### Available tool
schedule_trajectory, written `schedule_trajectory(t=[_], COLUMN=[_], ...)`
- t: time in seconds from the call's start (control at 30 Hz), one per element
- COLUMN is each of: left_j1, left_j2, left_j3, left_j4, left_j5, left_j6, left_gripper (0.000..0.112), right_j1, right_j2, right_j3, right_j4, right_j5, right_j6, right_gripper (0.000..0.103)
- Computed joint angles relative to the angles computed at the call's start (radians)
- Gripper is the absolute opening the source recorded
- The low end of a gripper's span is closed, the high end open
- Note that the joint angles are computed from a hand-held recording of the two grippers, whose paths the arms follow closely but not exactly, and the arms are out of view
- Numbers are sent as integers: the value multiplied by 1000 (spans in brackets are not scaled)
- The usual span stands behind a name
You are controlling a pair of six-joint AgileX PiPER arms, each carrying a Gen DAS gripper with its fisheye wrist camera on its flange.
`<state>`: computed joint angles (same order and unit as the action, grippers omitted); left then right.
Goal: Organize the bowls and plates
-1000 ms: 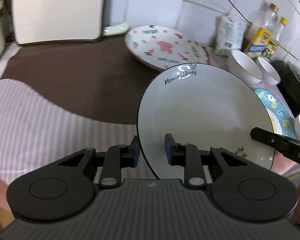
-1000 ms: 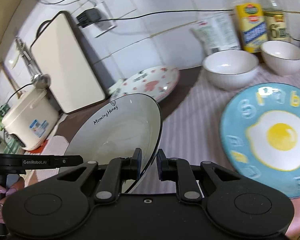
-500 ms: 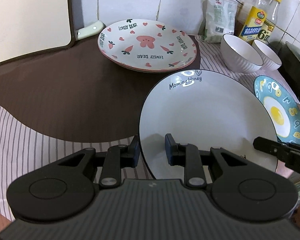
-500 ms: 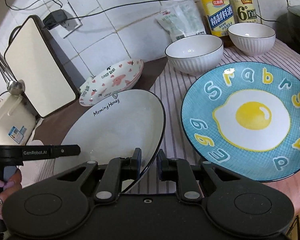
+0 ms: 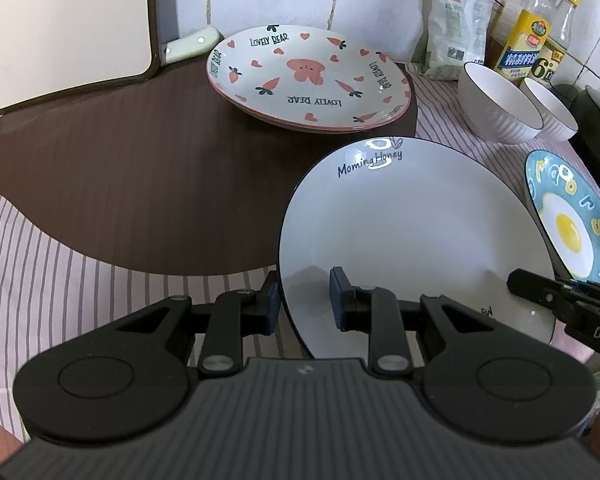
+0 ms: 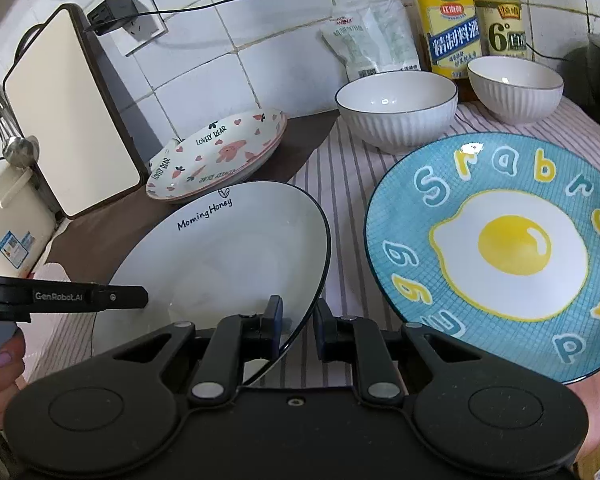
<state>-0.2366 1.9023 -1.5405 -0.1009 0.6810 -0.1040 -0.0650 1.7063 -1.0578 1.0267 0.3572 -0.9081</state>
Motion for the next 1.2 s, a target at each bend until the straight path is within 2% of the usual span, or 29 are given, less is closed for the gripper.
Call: schedule_trajectory(t=[0.1, 0.2, 0.27, 0.37, 0.57, 0.8, 0.97, 1.2], left_j1=[-24, -60, -68, -70, -107, -192, -273, -361], left_j2=[-7, -12, -25, -55, -145, -215, -206, -120], left_j3=[4, -8, -3, 14, 43, -20, -114, -293], left_j4=[74, 173, 188, 186, 213, 218, 228, 209], left_j5=[-3, 24, 38, 56, 91, 147, 188, 253], left_j6=[-60, -132, -153, -168, -204, -184, -177, -121], left_gripper=[24, 24, 25, 25, 26, 27, 28, 32], right_j1=[26, 33, 15, -34, -164, -338, -464, -608], right_j2=[-7, -45, -81, -145, -285, -416, -465, -466], right_j3=[-7, 24, 46, 77, 134, 187, 208, 211], right_j4=[-161, -189, -158, -102, -83, -20, 21, 75], right_j5=[-27, -58, -51, -14, 93, 202, 270, 357], right_j6=[132, 101, 41, -33, -90, -208, -278, -371], right_gripper=[22, 23, 23, 23, 24, 32, 33, 35])
